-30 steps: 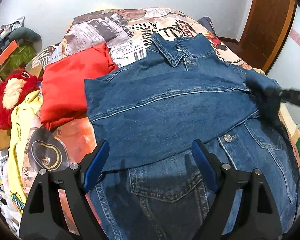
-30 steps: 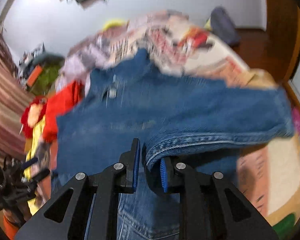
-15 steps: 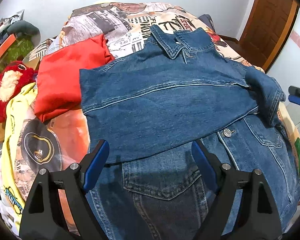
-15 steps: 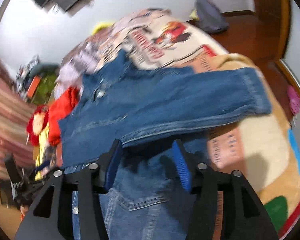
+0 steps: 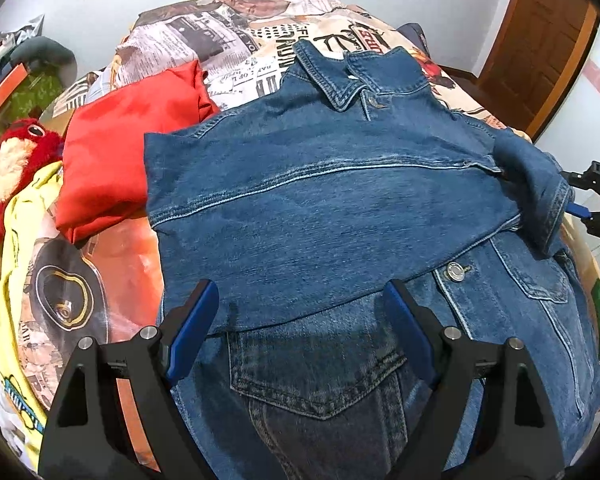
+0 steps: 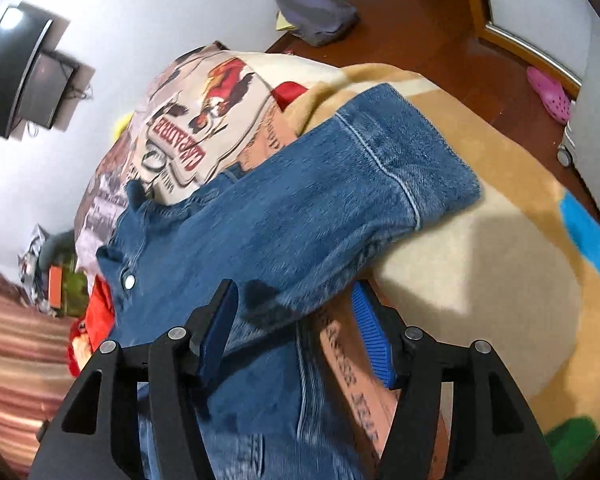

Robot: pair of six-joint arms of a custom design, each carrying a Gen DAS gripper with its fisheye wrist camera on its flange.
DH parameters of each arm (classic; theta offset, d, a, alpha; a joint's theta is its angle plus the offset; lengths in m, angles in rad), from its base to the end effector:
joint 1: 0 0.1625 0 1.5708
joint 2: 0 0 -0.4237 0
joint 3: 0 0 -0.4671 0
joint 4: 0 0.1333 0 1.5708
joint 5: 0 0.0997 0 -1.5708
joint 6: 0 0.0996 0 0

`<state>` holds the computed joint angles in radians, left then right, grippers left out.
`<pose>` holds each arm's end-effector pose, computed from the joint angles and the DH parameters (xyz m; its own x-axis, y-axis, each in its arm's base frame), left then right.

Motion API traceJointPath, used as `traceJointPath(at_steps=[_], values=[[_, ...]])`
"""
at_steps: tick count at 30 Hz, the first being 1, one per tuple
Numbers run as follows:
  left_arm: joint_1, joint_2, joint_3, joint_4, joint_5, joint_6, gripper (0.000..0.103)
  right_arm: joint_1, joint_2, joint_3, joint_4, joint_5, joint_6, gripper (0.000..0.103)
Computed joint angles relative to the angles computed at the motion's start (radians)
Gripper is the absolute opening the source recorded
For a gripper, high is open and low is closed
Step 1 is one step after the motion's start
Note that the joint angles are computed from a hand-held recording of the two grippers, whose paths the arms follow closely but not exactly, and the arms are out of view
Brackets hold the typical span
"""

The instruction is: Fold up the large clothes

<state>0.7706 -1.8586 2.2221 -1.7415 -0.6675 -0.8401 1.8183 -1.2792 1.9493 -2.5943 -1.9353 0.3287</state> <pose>-0.1413 -0.4320 0.3231 -0.7401 -0.1428 -0.6571 0.2293 0.8651 -0.4462 0.2451 -0.5710 0.2254 -0.9601 0.1902 0.2048 0.0846 0.8962 -0.4355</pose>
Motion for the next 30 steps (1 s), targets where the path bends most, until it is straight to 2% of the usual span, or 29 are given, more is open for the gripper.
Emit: traceJointPath(at_steps=[3, 5, 8, 13, 16, 21, 23, 26, 30], values=[[0.009, -0.002, 0.003, -0.014, -0.004, 0.002, 0.084, -0.007, 0.022, 0.001, -0.063, -0.043, 0.024, 0.039], [0.014, -0.005, 0.005, -0.019, -0.004, 0.001, 0.084, -0.010, 0.030, -0.009, -0.060, -0.058, 0.036, 0.024], [0.019, -0.013, 0.009, -0.020, -0.004, 0.000, 0.084, 0.007, 0.037, -0.020, -0.064, -0.099, 0.019, 0.009], [0.013, -0.045, 0.020, -0.011, 0.010, -0.008, 0.084, 0.067, 0.049, -0.055, -0.090, -0.162, -0.077, 0.007], [0.005, -0.074, 0.030, -0.005, 0.020, -0.016, 0.084, 0.120, 0.068, -0.102, -0.096, -0.158, -0.144, 0.007], [-0.012, -0.124, 0.042, 0.020, 0.038, -0.039, 0.084, 0.228, 0.132, -0.189, -0.113, -0.115, -0.271, 0.007], [-0.019, -0.150, 0.047, 0.034, 0.042, -0.050, 0.084, 0.275, 0.171, -0.228, -0.111, -0.075, -0.332, 0.007], [-0.031, -0.192, 0.051, 0.067, 0.054, -0.069, 0.084, 0.327, 0.235, -0.281, -0.072, -0.015, -0.378, 0.007], [-0.048, -0.259, 0.059, 0.128, 0.070, -0.113, 0.084, 0.369, 0.321, -0.331, 0.012, 0.053, -0.399, 0.007]])
